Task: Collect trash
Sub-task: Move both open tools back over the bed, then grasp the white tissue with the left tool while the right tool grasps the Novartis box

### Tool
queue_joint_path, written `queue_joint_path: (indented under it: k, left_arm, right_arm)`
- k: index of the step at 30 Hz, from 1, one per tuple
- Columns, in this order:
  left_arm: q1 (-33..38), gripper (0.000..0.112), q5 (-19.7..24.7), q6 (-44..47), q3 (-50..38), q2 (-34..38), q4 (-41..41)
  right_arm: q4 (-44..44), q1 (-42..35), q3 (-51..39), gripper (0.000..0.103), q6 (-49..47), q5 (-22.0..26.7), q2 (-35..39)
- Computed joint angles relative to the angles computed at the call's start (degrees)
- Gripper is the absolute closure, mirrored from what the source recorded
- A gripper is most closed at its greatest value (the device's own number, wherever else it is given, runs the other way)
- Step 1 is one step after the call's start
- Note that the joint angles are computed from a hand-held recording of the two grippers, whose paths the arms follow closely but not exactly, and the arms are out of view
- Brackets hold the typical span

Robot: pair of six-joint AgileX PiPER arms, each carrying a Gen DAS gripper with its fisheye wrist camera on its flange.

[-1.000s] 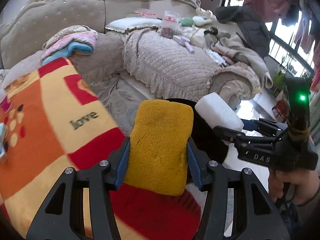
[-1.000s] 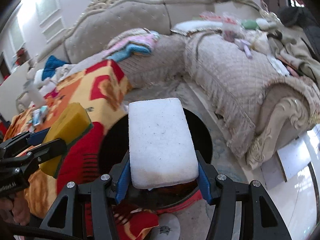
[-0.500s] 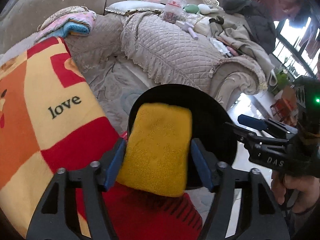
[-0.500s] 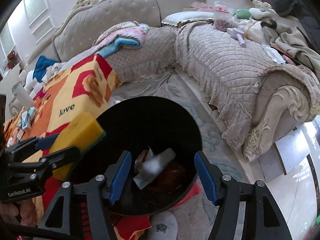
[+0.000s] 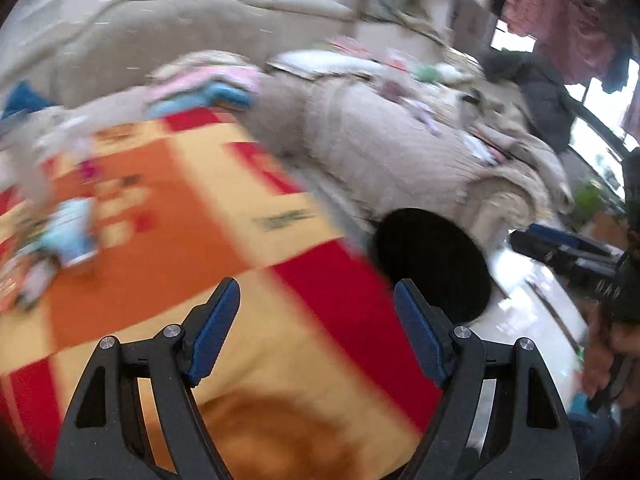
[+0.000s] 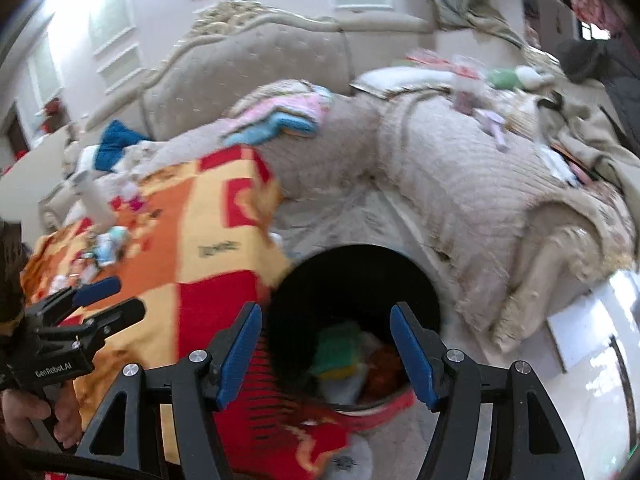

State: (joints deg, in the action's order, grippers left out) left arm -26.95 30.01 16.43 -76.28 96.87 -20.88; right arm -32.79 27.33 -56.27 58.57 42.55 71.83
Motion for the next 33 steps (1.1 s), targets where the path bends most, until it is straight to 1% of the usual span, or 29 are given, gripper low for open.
queue_joint_path:
  k: [2, 3, 4, 6, 8, 9, 11, 13, 14, 16, 17, 19, 21, 22, 24, 25, 28, 30, 31, 32, 33]
  left_arm:
    - [6.64, 0.033, -2.86, 5.02, 8.16, -5.49, -3.21]
    - [9.36, 0.033, -3.64, 6.16, 10.65, -6.96, -3.53]
    - [13.63, 0.033, -4.38, 9.04, 13.65, -8.6, -4.88]
    - [20.55, 0.033, -5.59, 14.75, 17.8, -10.4, -7.67]
    - [29.29, 0.033, -5.94, 24.1, 20.33, -10.51, -13.5]
    - [33.57, 0.033, -5.45, 27.43, 20.1, -9.47, -15.15]
    - [39.92, 0.033, -3.94, 32.39, 18.04, -6.88, -17.81]
    - [46.11, 0.033, -1.94, 36.02, 13.51, -3.26, -20.07]
    - [48.4, 0.033, -0.95, 37.52, 10.78, -1.35, -21.5]
    - [51.09, 0.033, 1.75, 37.84, 4.16, 2.97, -22.13]
    - [51.79, 0.033, 3.72, 35.43, -0.6, 6.07, -19.69]
    - [51.93, 0.033, 6.77, 31.72, -8.04, 10.75, -15.71]
    - [50.9, 0.033, 7.96, 31.41, -13.13, 14.19, -14.3]
    - [50.17, 0.033, 8.69, 30.69, -15.59, 15.9, -13.23]
    - [48.6, 0.033, 8.89, 27.73, -19.23, 18.77, -10.09]
    - [47.77, 0.033, 9.0, 25.15, -21.73, 20.79, -7.32]
    - [45.17, 0.033, 6.35, 15.76, -25.97, 25.24, 2.34]
    - [44.79, 0.034, 6.43, 12.44, -27.92, 27.29, 4.32]
    - [44.85, 0.036, 7.13, 12.04, -28.81, 28.2, 3.68]
    - [44.82, 0.041, 7.54, 11.6, -29.24, 28.81, 3.1]
    - [44.68, 0.055, 7.96, 11.06, -29.48, 29.11, 3.36]
  right_arm:
    - [-2.4, 4.41, -2.58, 0.033, 3.06, -0.2, 3.78]
    - [-2.84, 6.8, -4.85, 0.033, 3.83, -0.39, 7.04]
    - [-2.57, 8.49, -6.97, 0.033, 3.72, -0.99, 10.01]
    - [-2.59, 11.75, -11.38, 0.033, 3.95, -2.2, 16.26]
    - [-1.57, 14.01, -15.68, 0.033, 3.5, -2.86, 21.78]
    - [-0.76, 15.1, -18.52, 0.033, 2.81, -3.42, 25.22]
    - [0.75, 16.71, -25.05, 0.033, 0.16, -2.8, 31.89]
    - [1.2, 17.76, -30.39, 0.033, -2.61, -2.1, 37.18]
    - [1.93, 18.16, -34.44, 0.033, -5.2, -1.33, 40.78]
    - [3.93, 18.11, -40.66, 0.033, -9.7, -0.01, 46.0]
    - [4.56, 18.0, -43.8, 0.033, -11.39, 0.66, 48.63]
    - [5.18, 17.55, -45.64, 0.033, -12.51, -0.71, 50.88]
    - [5.43, 16.9, -45.15, 0.033, -11.7, -2.9, 51.65]
    - [5.61, 16.67, -45.3, 0.033, -11.45, -2.97, 52.15]
    - [4.71, 16.71, -44.28, 0.031, -10.62, -4.04, 51.51]
    - [5.81, 16.46, -44.15, 0.031, -11.53, -4.18, 51.52]
    - [6.25, 16.04, -42.86, 0.031, -11.18, -5.97, 50.79]
    - [6.98, 15.64, -41.79, 0.031, -10.87, -7.55, 50.19]
    - [7.5, 15.34, -41.23, 0.031, -10.85, -8.48, 49.91]
    - [8.3, 14.9, -40.21, 0.031, -10.94, -9.87, 49.4]
    - [8.79, 14.69, -39.71, 0.031, -10.97, -10.6, 49.12]
